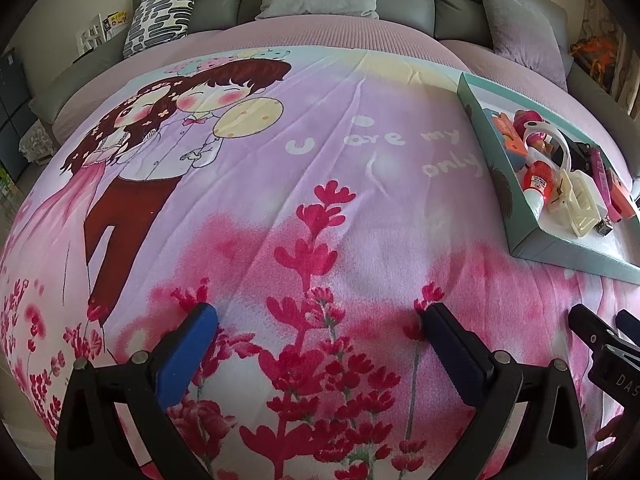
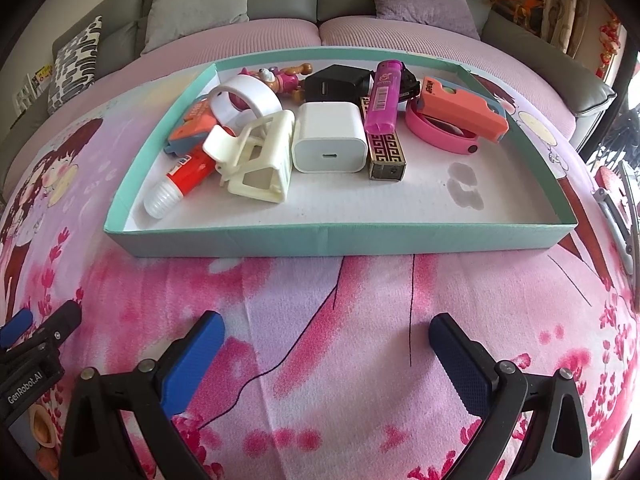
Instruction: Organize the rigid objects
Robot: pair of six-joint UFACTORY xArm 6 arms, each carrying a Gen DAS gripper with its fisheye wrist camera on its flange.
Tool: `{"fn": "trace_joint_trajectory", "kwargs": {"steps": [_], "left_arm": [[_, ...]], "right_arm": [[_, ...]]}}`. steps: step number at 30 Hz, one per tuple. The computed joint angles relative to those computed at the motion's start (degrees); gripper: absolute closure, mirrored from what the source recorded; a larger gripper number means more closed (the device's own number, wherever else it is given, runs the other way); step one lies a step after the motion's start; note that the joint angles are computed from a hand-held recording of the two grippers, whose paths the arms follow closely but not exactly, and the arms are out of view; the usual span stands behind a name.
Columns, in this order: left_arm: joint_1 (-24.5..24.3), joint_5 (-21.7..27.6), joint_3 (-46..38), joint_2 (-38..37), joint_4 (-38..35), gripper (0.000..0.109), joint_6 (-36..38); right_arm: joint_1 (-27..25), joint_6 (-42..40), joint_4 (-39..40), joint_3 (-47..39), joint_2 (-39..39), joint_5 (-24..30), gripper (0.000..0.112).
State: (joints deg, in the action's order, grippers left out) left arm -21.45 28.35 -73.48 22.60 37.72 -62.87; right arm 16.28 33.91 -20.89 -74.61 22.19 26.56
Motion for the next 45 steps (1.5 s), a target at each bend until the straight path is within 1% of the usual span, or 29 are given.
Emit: {"fn": "trace_joint_trajectory", "kwargs": {"steps": [45], "left_arm": [[0.2,-0.8,0.1,0.2,1.4,0.006,-1.5]], "right_arm": [[0.0,-0.1,0.3,0.2,-0.1,-0.3,0.009]]}}
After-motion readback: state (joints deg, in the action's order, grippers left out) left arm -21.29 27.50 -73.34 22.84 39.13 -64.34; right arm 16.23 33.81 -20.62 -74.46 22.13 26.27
